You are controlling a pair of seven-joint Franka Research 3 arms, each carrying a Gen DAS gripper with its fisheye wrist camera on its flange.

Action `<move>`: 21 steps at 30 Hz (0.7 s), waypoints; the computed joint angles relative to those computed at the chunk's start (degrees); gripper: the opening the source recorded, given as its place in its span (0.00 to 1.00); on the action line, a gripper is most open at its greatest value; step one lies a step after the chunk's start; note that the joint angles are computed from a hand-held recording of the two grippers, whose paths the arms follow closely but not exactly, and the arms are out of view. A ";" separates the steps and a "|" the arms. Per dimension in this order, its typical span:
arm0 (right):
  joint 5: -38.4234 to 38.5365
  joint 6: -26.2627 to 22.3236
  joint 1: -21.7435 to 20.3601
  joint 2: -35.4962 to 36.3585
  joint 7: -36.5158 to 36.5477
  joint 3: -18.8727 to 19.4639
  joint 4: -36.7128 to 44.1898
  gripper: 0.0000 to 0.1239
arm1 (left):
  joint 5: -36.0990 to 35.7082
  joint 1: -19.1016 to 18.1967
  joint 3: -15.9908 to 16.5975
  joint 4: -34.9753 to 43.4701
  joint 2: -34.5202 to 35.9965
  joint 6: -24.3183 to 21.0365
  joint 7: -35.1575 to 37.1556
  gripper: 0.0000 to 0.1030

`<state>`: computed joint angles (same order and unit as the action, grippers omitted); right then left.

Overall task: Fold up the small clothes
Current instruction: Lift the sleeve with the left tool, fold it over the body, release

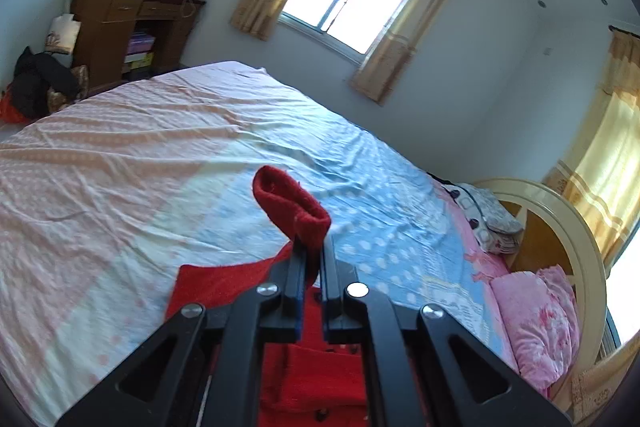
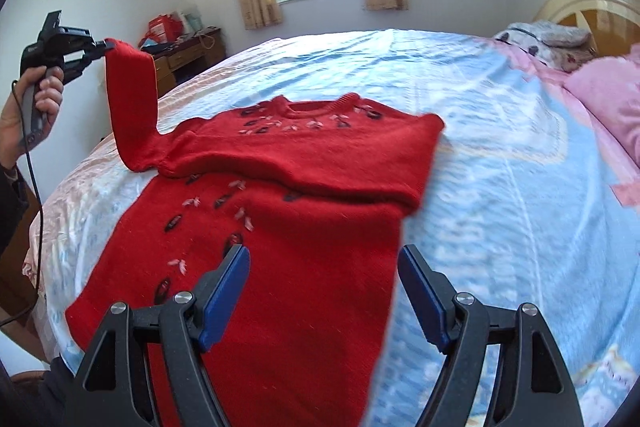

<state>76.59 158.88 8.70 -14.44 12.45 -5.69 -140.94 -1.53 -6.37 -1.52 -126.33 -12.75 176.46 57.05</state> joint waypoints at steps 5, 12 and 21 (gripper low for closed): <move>0.56 -1.64 -0.77 1.33 1.11 -0.57 0.17 0.62 | 0.50 -0.56 -1.89 2.95 1.89 -0.76 -1.13 0.06; 2.19 -3.22 -1.79 2.42 0.51 -0.30 -0.21 0.62 | 3.39 -0.62 -5.27 7.89 4.91 -1.19 -4.25 0.06; 3.62 -4.51 -2.68 3.19 -0.20 0.08 -0.37 0.62 | 11.26 -2.19 -9.59 14.84 11.86 -0.36 -12.72 0.06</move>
<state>80.21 154.37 6.02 -11.26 12.25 -5.61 -141.31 9.73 -8.56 -11.11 -111.49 -0.89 176.10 44.33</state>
